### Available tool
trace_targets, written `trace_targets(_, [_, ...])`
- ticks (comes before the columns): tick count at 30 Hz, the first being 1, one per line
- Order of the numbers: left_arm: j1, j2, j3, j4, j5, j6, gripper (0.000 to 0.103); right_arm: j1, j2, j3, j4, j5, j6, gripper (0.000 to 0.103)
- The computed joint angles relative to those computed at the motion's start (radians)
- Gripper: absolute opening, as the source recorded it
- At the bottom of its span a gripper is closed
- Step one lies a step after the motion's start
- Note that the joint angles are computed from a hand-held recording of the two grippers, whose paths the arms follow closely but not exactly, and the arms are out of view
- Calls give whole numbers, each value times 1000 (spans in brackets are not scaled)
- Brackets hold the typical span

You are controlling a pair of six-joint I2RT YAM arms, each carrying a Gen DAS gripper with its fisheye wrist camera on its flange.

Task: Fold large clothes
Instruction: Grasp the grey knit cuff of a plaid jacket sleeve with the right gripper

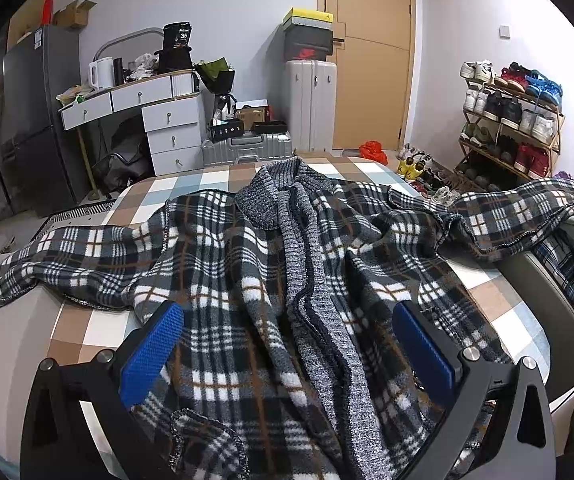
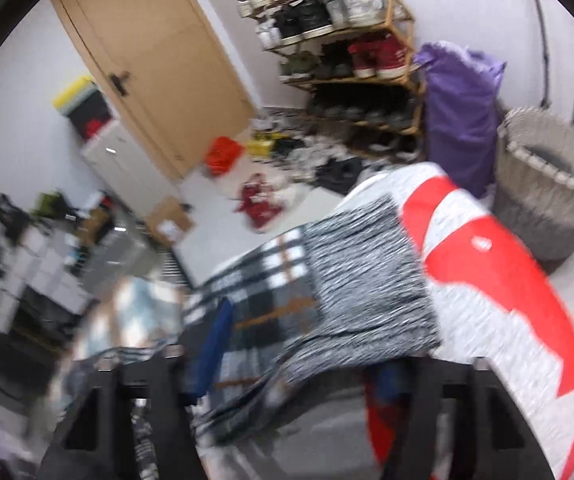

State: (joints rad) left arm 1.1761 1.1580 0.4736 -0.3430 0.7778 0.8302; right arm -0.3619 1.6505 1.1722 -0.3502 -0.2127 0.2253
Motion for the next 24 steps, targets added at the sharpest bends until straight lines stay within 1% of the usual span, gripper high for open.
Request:
trace_targets(2, [-3,1,0,3,-2,1,102,38,25,19,9,153,-50,20])
trace_targets(3, [1,4,4,-3,2,7,102,52,38,28,21,207,-78,18])
trace_targets(5, [9,6,9,-11,9,17,102,48,43,31,45,230,-91,9])
trace_targets(7, [9,5,6,-6,13,16,102,30,25,29,62,198,-76,7])
trace_targets(10, [2,3,4,-3,8,13,102,52,-32,24,103,237,-110,7])
trace_targets(12, [-1,2,3,-3,6,10,102,83,-54,55,94,272,-119,6])
trace_targets(14, [-3,2,4,-2,5,8,102,106,-62,99,80,295,-117,6])
trace_targets(17, [-4,1,1,8,4,5,102,145,-47,212,43,339,-118,6])
trace_targets(20, [-5,10,2,22,1,3,102,184,-47,275,24,378,-116,6])
trace_targets(22, [-6,23,7,34,-3,-1,102,203,-43,341,-15,379,-109,6])
trace_targets(24, [-2,45,19,39,-4,1,102,219,-51,376,-16,352,-82,6])
